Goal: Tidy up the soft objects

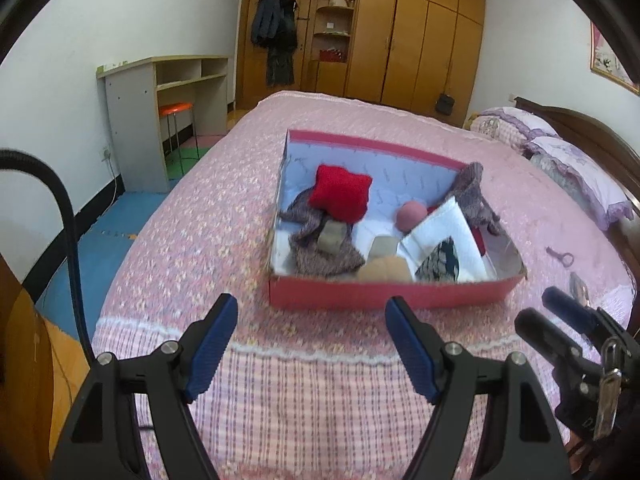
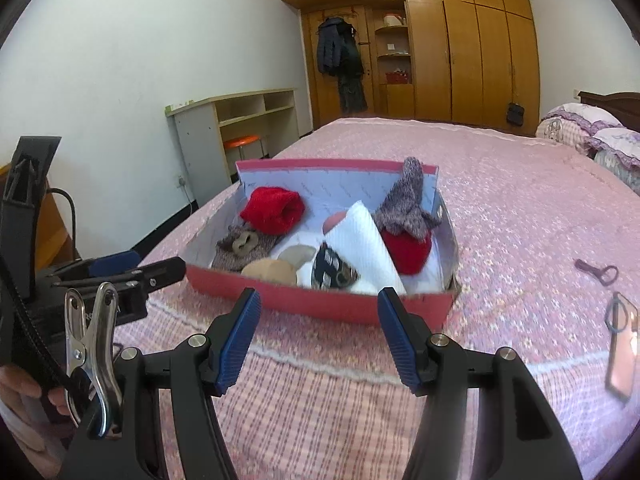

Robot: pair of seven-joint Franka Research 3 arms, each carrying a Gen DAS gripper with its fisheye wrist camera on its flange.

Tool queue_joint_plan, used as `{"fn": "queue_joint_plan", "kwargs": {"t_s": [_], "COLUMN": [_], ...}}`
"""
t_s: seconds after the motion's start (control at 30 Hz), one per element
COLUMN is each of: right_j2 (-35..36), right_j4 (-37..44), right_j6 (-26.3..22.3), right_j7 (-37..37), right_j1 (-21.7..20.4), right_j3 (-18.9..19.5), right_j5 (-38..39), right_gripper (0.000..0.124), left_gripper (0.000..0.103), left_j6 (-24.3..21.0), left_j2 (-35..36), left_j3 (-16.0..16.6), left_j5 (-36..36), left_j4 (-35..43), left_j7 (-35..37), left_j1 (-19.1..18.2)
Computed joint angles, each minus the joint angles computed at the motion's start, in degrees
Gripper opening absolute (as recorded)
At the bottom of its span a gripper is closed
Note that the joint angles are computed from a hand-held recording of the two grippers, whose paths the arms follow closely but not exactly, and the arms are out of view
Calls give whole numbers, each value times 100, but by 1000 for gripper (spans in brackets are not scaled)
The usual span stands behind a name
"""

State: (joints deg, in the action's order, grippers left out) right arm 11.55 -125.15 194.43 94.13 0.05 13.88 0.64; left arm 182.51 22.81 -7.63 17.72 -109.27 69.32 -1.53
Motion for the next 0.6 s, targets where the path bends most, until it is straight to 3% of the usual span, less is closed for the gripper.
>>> {"fn": "queue_joint_plan", "kwargs": {"t_s": [0.07, 0.17, 0.3, 0.4, 0.47, 0.6], "right_j2": [-53, -67, 24, 141, 195, 292], "right_j4": [-106, -182, -193, -158, -140, -87], "right_j6": [-13, -183, -331, -344, -345, -396], "right_j7": [-152, -514, -789, -1048, -1135, -1155], "right_j1": [407, 1146, 1603, 2487, 2585, 2235], "right_j3": [-347, -992, -1398, -2249, -2335, -1984], "right_j5": [307, 925, 1436, 1979, 2183, 2300], "right_gripper": [62, 62, 62, 62, 62, 63], "left_gripper": [80, 80, 80, 80, 80, 80], "left_j6": [-37, -44, -85, -18, 18, 51], "left_j2": [-21, -7, 108, 178, 219, 360], "left_j3": [-156, -14, 178, 316, 588, 1076], "left_j5": [5, 53, 110, 192, 293, 470], "left_j4": [-113, -209, -176, -192, -181, -94], "left_j7": [107, 78, -23, -97, -215, -489], "left_j1": [129, -27, -255, -417, -687, -1147]}}
